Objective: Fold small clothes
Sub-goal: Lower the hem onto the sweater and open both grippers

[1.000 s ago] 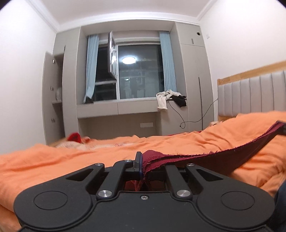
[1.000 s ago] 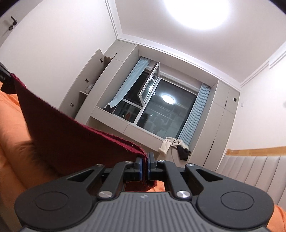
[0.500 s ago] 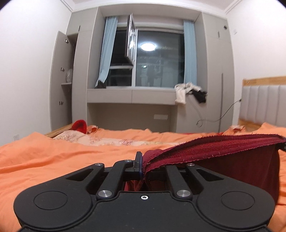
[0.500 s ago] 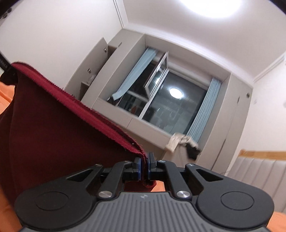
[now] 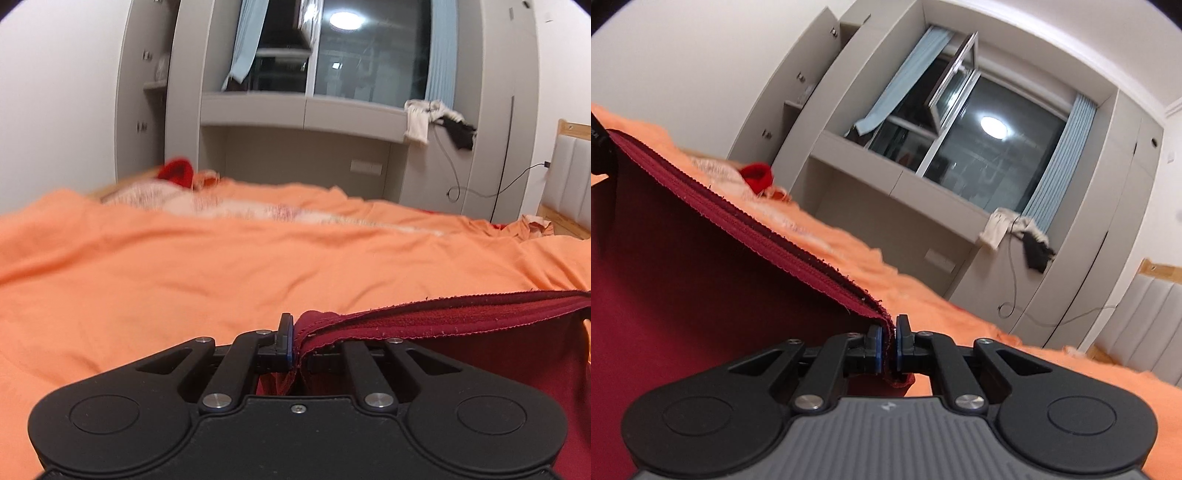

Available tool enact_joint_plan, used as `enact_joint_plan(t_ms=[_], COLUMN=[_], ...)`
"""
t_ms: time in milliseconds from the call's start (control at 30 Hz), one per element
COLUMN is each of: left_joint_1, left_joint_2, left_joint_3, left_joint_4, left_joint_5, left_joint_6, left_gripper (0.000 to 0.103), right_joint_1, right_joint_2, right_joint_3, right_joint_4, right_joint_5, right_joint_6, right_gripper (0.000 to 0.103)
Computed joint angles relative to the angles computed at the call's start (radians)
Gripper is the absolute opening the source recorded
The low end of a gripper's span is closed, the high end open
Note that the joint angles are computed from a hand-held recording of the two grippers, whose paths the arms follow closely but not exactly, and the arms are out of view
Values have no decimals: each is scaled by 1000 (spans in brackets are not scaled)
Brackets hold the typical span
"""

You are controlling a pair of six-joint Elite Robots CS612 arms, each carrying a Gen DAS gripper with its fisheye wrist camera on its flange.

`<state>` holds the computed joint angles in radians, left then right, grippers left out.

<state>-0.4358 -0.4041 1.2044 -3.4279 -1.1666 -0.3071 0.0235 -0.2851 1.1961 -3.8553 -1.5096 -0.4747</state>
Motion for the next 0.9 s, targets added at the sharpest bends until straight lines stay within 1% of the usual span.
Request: enact_joint_plan(t_ms=[67, 167, 267, 300, 333, 400, 433, 467, 500, 533, 600, 633, 667, 700, 800, 833, 900], left_joint_1=[2, 4, 5, 5, 5, 4, 2, 2, 2, 4, 9, 10, 11, 12, 11, 9, 4], left_joint_2=[11, 24, 33, 34, 34, 34, 34, 35, 34, 33, 31, 29, 26, 24, 19, 18, 19], left_joint_3=[-13, -24, -32, -31, -31, -27, -25, -26, -23, -19, -13, -8, -3, 2, 14, 16, 18], left_joint_4=[36, 64, 72, 73, 76, 75, 75, 77, 78, 78, 80, 81, 81, 80, 95, 107, 123], left_joint_5=[-3, -3, -2, -2, -2, 6, 11, 12, 11, 6, -7, -11, -13, -14, -14, -10, 7], left_joint_6=[-25, -33, -37, -40, -43, -41, -40, -44, -54, -67, -90, -100, -109, -115, -110, -102, -76], left_gripper=[9, 13, 20, 20, 23, 32, 39, 49, 53, 59, 62, 65, 70, 72, 73, 73, 73], right_joint_1=[3, 3, 2, 1, 1, -1, -1, -2, -2, -4, -7, -9, -12, -16, -22, -24, -26], right_joint_2=[6, 11, 14, 14, 12, 9, 10, 11, 10, 9, 4, 0, -3, -7, -17, -20, -25], right_joint_3=[-12, -15, -19, -17, -12, -13, -15, -20, -17, -16, -8, -4, 2, 7, 20, 24, 30], right_joint_4=[35, 65, 90, 94, 97, 107, 109, 114, 113, 117, 120, 122, 122, 123, 149, 160, 190], right_joint_5=[-4, -9, -17, -18, -18, -24, -30, -37, -42, -44, -47, -46, -40, -34, -21, -19, -23], right_joint_6=[12, 19, 22, 31, 43, 59, 64, 68, 74, 82, 104, 115, 128, 139, 160, 164, 172], right_gripper=[6, 7, 14, 17, 18, 26, 29, 35, 43, 47, 66, 70, 78, 85, 94, 95, 102])
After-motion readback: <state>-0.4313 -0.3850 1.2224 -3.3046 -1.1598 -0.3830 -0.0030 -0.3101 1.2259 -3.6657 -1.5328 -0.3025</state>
